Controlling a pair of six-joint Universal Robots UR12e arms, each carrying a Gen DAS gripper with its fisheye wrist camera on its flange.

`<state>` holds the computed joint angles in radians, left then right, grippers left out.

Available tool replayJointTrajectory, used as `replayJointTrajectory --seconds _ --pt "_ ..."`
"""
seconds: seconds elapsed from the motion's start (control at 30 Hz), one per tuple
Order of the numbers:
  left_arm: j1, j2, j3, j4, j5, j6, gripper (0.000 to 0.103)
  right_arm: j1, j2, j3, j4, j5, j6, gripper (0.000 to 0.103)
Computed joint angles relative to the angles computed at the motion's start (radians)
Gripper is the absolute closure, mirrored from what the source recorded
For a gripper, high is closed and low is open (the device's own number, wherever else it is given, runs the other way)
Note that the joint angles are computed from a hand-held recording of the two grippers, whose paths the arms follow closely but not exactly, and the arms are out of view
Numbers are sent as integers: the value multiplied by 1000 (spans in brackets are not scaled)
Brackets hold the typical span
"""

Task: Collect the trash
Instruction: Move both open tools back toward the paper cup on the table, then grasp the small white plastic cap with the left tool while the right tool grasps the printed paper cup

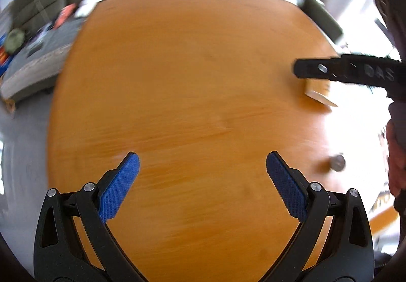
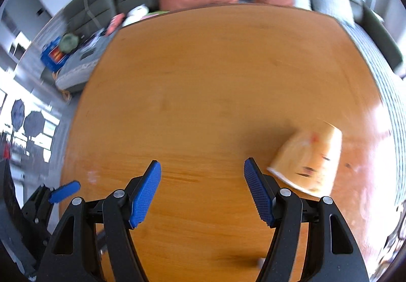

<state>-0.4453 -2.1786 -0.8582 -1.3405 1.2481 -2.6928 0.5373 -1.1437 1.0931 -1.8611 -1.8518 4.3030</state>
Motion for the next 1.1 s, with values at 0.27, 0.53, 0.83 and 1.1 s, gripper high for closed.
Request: replayJointTrajectory --seconds 0.27,0.53,0.83,1.1 --pt "-76 22 -41 -57 -17 151 6 -12 -122 185 -48 5 96 34" --pt "-138 4 -25 -126 -18 178 6 -23 -196 290 -73 20 136 34" --pt "-195 -4 -32 -94 8 199 6 -30 -257 371 -113 25 150 34" --pt "-236 14 -89 -4 84 223 59 -42 -276 402 -151 37 123 34"
